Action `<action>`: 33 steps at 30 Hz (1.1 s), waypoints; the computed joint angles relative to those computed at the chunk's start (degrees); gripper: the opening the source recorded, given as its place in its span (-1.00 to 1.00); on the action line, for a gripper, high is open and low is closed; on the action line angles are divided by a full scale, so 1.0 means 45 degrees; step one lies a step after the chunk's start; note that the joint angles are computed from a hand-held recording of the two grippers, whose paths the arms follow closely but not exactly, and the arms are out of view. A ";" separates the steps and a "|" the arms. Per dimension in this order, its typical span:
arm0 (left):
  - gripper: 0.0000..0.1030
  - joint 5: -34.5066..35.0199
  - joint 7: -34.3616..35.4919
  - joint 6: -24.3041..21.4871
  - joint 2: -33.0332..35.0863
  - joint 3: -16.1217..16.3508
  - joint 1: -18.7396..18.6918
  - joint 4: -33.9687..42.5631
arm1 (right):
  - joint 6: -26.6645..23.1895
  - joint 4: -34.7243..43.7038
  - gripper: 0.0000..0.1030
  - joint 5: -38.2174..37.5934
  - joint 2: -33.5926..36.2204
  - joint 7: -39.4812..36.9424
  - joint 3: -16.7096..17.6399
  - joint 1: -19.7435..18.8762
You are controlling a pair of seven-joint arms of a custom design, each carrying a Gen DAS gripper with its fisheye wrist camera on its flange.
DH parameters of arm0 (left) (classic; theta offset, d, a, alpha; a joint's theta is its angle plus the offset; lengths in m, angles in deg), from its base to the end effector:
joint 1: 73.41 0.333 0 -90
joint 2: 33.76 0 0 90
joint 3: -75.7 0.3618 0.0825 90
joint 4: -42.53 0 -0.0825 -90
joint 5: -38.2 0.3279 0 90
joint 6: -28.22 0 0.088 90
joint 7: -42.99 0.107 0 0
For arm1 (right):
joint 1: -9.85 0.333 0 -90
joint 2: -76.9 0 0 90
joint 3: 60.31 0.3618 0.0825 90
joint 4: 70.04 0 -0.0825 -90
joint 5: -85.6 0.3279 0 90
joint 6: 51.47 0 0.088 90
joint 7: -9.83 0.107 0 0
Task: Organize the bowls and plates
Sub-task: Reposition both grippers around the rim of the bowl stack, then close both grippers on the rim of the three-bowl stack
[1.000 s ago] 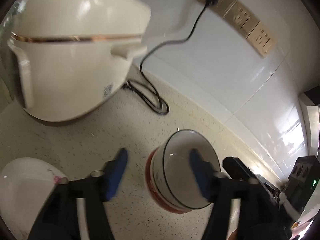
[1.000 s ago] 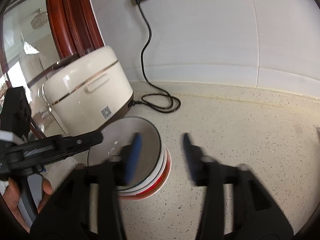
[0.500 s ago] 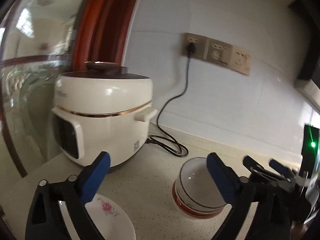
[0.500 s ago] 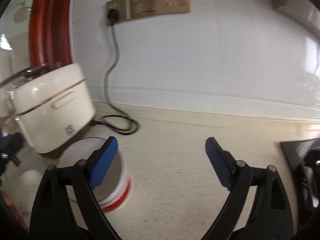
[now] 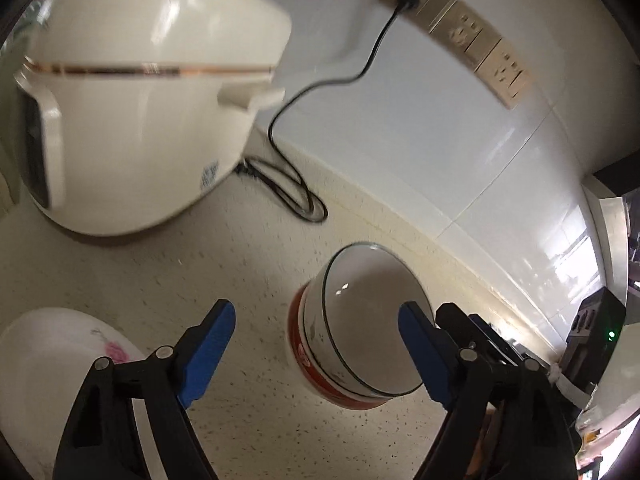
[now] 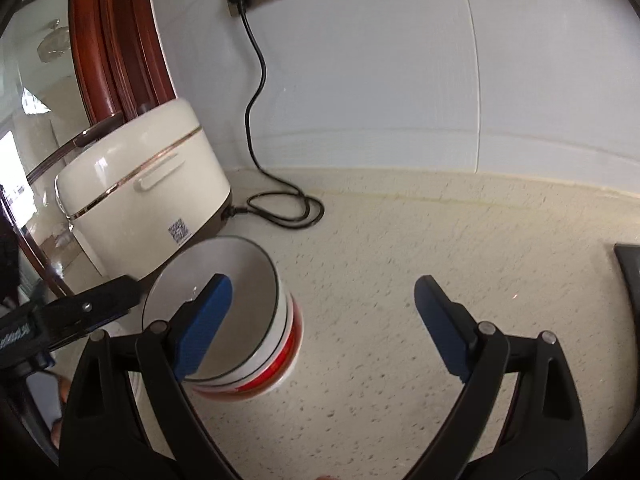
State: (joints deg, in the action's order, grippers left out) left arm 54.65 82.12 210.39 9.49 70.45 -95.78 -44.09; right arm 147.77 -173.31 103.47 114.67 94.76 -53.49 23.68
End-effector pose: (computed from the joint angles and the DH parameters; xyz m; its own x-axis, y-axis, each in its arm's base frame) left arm 0.6618 -0.3502 0.3975 -0.0471 -0.8625 0.5038 -0.7236 -0.3182 -0.6125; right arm 0.6645 0.1896 0.3798 0.1339 -0.9725 -0.1908 -0.5667 0.0828 -0.8198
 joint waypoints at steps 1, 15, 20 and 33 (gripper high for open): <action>0.58 -0.0001 0.0246 -0.0432 0.0126 -0.0522 0.0321 0.0214 | -0.0097 0.0026 0.82 -0.0112 0.0029 0.0006 0.0157 -0.0135; -0.12 -0.2393 0.3388 -0.4270 0.2147 -0.3515 0.1729 0.3388 | -0.2461 0.0754 0.10 -0.1478 0.1269 -0.0481 0.5432 -0.4586; -0.15 -0.2997 0.3865 -0.4432 0.2336 -0.3419 0.1567 0.3787 | -0.3010 0.0886 -0.14 -0.1281 0.1961 -0.1476 0.7466 -0.6056; -0.19 -0.3463 0.4033 -0.3894 0.1930 -0.3390 0.1610 0.3006 | -0.4289 0.1481 -0.14 0.0616 0.2184 -0.3193 0.7875 -0.6154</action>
